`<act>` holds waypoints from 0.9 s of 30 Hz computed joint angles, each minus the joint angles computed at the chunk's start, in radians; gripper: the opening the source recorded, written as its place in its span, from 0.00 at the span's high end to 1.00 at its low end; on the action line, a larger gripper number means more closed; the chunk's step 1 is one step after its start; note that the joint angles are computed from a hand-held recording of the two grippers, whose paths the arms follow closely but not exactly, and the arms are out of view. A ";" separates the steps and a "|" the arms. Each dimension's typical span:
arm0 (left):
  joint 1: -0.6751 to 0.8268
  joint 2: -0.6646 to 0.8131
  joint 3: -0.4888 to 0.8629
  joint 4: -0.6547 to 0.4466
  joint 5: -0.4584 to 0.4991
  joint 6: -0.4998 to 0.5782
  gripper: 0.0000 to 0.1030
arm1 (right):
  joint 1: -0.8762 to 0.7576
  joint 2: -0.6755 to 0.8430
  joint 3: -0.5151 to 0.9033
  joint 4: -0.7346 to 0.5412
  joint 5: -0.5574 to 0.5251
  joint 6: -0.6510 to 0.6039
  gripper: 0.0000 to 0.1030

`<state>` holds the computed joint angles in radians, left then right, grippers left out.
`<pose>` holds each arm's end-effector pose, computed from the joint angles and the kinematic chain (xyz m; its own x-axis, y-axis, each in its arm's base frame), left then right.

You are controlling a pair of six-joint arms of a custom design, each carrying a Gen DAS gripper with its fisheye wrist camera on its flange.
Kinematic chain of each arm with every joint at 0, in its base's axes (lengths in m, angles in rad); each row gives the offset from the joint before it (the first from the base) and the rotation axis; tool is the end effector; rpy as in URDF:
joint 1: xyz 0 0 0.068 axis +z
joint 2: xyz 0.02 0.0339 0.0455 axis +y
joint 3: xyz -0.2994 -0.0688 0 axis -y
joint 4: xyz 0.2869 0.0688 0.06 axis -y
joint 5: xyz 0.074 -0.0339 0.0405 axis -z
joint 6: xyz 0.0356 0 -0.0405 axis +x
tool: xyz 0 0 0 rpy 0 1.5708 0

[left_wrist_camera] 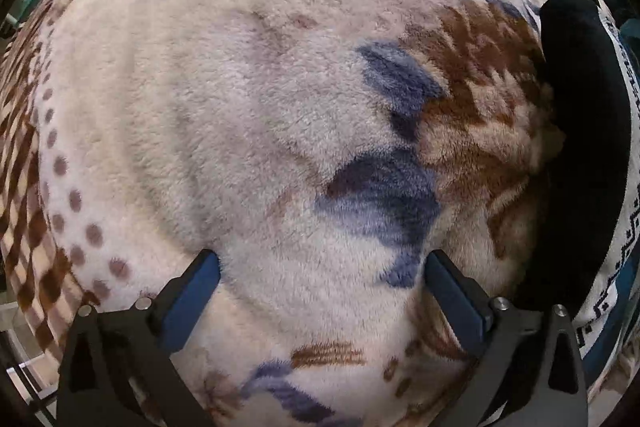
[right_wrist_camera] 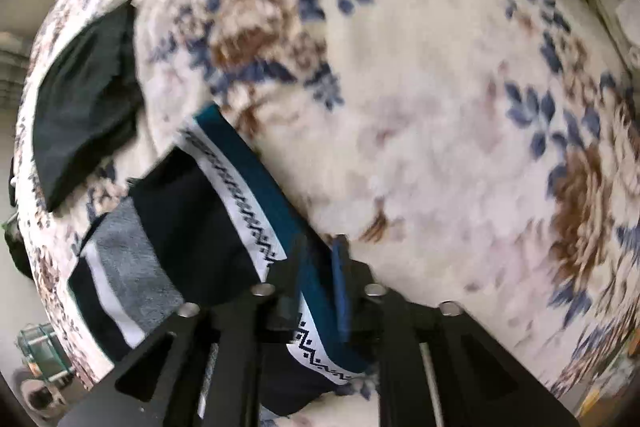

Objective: Fold small clothes
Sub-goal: 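Lower the folded sweater onto the bed and adjust it with both grippers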

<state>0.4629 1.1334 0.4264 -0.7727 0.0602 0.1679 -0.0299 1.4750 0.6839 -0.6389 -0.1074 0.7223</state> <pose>0.1443 0.0696 0.1349 -0.9522 -0.2888 -0.0997 -0.2857 0.9573 -0.0439 0.2511 -0.0037 0.1414 -0.7328 0.6795 -0.0351 0.6653 0.7264 0.1724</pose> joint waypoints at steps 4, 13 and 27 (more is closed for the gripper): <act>-0.073 0.017 0.050 -0.062 -0.010 -0.088 0.00 | -0.012 0.001 0.024 0.089 -0.072 -0.052 0.40; -0.209 -0.056 0.265 -0.120 0.017 -0.236 0.00 | 0.008 0.396 0.248 0.228 -0.113 -0.192 0.78; -0.562 0.208 0.427 0.062 -0.057 -0.353 0.00 | 0.127 0.126 0.279 0.210 0.138 -0.229 0.97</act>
<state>-0.0995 1.3411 0.8535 -0.7110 0.0034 -0.1849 0.0972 1.6011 0.9629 -0.4288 0.0303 0.4932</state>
